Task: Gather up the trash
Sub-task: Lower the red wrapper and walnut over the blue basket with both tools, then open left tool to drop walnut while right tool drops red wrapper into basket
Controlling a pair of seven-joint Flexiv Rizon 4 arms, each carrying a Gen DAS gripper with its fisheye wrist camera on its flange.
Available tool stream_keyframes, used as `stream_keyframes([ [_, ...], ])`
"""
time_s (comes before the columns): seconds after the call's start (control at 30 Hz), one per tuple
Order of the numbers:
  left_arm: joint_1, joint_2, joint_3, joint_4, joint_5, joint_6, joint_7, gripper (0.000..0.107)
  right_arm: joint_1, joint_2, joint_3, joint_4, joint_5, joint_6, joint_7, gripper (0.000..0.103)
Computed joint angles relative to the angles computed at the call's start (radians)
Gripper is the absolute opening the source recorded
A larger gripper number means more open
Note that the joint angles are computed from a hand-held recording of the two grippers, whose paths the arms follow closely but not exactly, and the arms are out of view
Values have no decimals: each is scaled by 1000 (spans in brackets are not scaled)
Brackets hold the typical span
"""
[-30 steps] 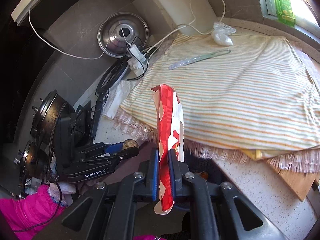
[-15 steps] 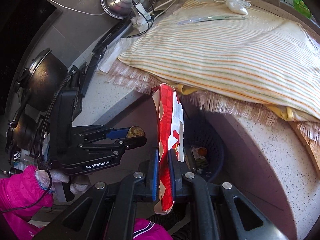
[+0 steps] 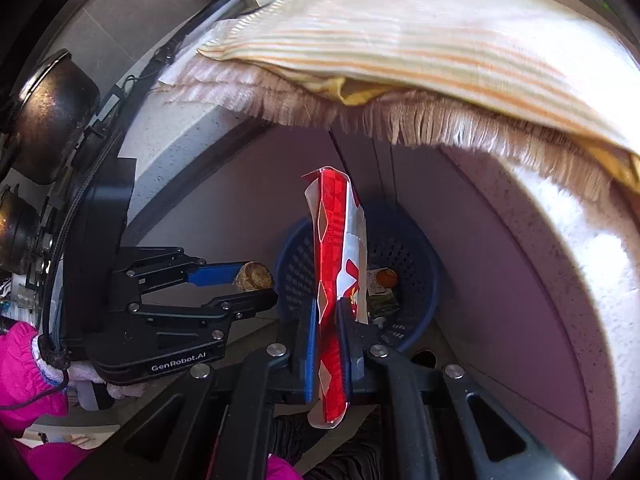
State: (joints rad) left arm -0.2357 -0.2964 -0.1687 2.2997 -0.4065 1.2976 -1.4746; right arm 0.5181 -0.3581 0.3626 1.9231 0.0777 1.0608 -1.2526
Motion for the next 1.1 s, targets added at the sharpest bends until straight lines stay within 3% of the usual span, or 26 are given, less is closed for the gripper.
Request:
stream_keyframes([
  [0.6,-15,-122,60,-92,133,-35,-120,33,1,-114,-27,-37,-52,-3,55,9],
  [0.8,6,-111,52,-92,136,-46,-125,33,11,-118,-31,-42,-75,6,80,19],
  [0.87,7,-112,55,-95,140,-51,-124,33,9,-112,-29,-36,-78,11,83,28],
  [1.1,11,-96,64,-88,151,-70,-134,37,13,-106,-31,-36,-104,0,90,35],
])
